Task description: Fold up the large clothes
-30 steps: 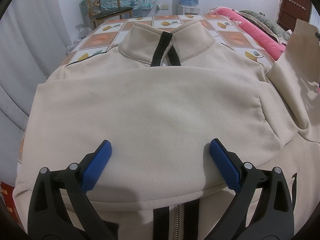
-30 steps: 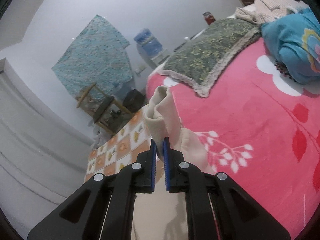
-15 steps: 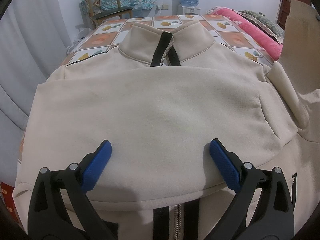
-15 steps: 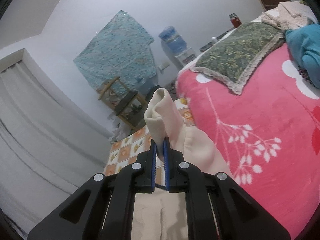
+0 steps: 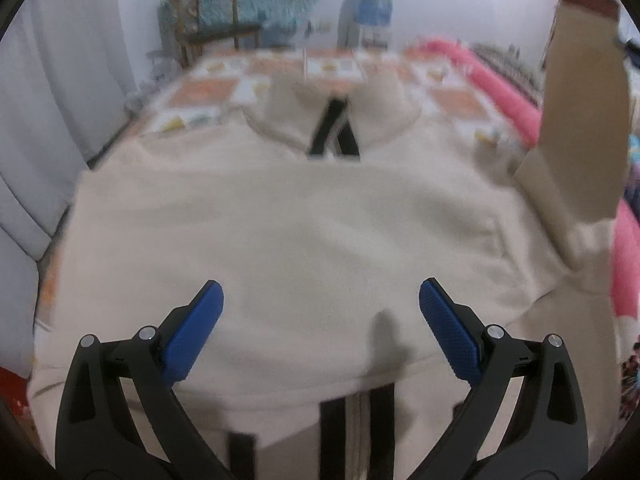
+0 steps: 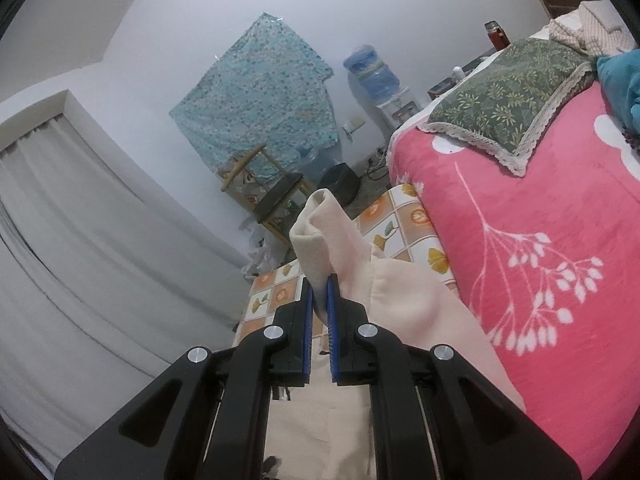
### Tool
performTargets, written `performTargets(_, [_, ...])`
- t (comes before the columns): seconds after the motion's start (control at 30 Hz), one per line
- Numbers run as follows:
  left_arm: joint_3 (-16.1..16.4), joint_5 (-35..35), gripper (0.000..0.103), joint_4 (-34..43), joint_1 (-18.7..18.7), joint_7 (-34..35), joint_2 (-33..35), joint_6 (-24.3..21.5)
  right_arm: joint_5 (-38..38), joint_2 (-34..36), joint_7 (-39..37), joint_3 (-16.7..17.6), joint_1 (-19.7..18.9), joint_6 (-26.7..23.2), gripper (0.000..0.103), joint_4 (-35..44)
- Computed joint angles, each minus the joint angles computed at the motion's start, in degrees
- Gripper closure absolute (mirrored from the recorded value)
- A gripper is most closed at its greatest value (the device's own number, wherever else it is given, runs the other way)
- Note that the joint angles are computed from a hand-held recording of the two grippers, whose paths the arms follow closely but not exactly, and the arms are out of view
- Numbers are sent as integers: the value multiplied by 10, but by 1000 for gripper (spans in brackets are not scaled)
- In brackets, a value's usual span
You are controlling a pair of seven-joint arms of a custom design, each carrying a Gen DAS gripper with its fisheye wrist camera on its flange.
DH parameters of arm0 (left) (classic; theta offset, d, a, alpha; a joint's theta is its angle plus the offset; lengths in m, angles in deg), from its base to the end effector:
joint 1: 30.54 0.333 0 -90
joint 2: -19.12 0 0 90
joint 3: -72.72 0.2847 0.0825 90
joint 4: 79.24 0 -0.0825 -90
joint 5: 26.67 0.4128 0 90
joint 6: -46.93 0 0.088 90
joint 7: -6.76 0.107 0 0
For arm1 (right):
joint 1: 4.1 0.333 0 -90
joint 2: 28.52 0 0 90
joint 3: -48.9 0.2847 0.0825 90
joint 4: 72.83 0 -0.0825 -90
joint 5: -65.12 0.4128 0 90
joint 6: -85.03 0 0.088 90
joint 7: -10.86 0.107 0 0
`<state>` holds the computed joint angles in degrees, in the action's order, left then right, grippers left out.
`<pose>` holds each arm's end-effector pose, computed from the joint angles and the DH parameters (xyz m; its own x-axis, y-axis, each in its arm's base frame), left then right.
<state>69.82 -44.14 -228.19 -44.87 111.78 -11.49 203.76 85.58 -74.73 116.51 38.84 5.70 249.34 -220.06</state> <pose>0.4458 -0.1262 0.4661 -0.3454 -0.9352 0.0780 -0.7416 0.2211 -0.6334 0.4114 -0.0349 0.6108 -0.1506 -0.7433 -0.6517 -0.4409 0.6406 -0.6287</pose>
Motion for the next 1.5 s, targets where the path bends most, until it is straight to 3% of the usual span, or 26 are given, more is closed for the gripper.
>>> performTargets(0.13, [45,-32,10,-38,-20,40,-75,11,-14,15,25,36,-14,11,96,9])
performTargets(0.3, [109,-72,35,-75,-17,92,-158,-21,-44,38,59,80,-9,30,96,33])
performTargets(0.43, [143,-94,50,-86,12,128,-194,-64,-79,74,85,125,3,54,96,65])
performTargets(0.6, [177,-126,59,-90,64,162,-220,-124,-112,171,82,152,67,90,96,129])
performTargets(0.67, [182,-136,59,-90,83,175,-224,-142,-127,224,63,158,96,76,96,168])
performTargets(0.7, [183,-140,59,-89,91,182,-223,-149,-121,261,33,147,129,50,96,195])
performTargets(0.77, [187,-151,59,-86,100,198,-217,-165,-61,320,-48,113,195,-23,94,245])
performTargets(0.83, [187,-165,59,-79,106,210,-206,-178,18,369,-111,102,218,-107,90,288])
performTargets(0.9, [189,-180,59,-71,109,224,-193,-192,92,378,-142,99,213,-147,85,290])
performTargets(0.93, [188,-188,59,-67,111,230,-186,-196,125,365,-156,97,207,-142,82,273])
performTargets(1.0, [188,-206,59,-51,111,245,-165,-204,144,318,-159,100,184,-120,67,225])
performTargets(1.17, [180,-257,59,25,102,268,-70,-236,56,188,-72,121,100,-105,59,114])
performTargets(1.3, [141,-261,59,116,112,230,51,-264,-14,101,0,113,39,-125,58,39])
performTargets(1.5, [69,-214,59,216,145,183,175,-272,-11,47,23,65,25,-129,58,-47])
